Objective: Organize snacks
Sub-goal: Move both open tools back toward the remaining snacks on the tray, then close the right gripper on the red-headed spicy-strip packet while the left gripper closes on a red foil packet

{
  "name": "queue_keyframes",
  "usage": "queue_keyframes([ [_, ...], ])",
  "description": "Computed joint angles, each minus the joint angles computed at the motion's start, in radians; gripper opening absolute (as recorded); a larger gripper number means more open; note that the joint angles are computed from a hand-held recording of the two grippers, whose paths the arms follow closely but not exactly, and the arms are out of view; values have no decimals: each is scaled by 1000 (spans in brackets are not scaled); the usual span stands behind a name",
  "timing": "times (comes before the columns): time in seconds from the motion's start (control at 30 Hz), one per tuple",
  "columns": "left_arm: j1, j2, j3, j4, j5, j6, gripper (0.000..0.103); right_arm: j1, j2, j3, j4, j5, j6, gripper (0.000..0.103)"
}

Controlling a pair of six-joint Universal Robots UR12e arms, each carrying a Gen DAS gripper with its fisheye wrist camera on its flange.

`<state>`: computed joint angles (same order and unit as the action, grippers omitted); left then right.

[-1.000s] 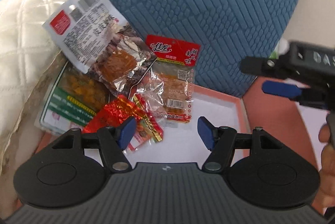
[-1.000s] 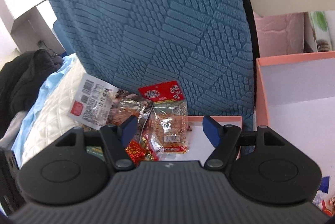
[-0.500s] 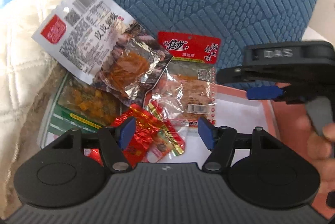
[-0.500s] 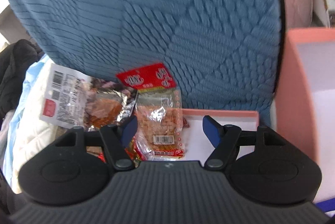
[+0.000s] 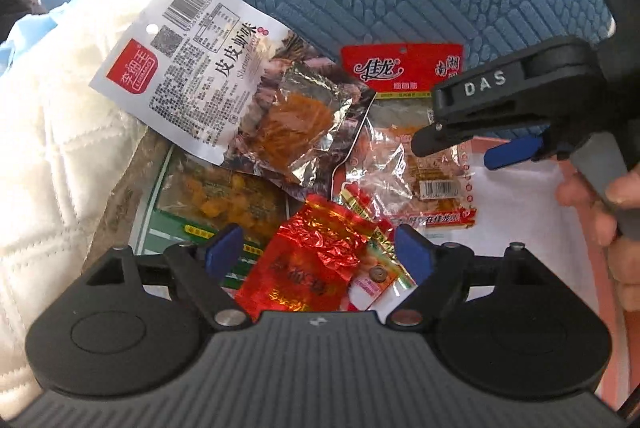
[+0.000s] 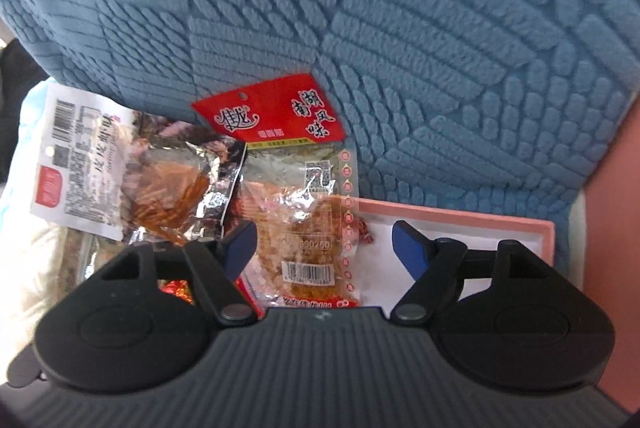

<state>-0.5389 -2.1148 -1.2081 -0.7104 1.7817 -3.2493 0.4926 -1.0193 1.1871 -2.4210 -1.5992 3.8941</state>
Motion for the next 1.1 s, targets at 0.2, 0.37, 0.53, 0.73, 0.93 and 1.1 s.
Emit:
queue_keyframes([
  [0.2,-4,-6,6,-24,1,19,86,12,23,-32,17,-17,-38,76],
  [0.37,-5,-7,2,-21,15,31,86,22,48,-60,31,-28,-30,79],
  [0.53,-10,-11,0,-1,54,67,86,36,71,-95,64,-76,-8,78],
  [0.73,-4,-15,0,15,59,75,86,46,72,-103,87,-94,-32,52],
  [0.93,-3,-11,-5,20,43,91,88,48,45,-76,60,-105,-7,16],
  [1.1,-8,-24,1,17,66,129,95,58,23,-59,42,-147,1,12],
])
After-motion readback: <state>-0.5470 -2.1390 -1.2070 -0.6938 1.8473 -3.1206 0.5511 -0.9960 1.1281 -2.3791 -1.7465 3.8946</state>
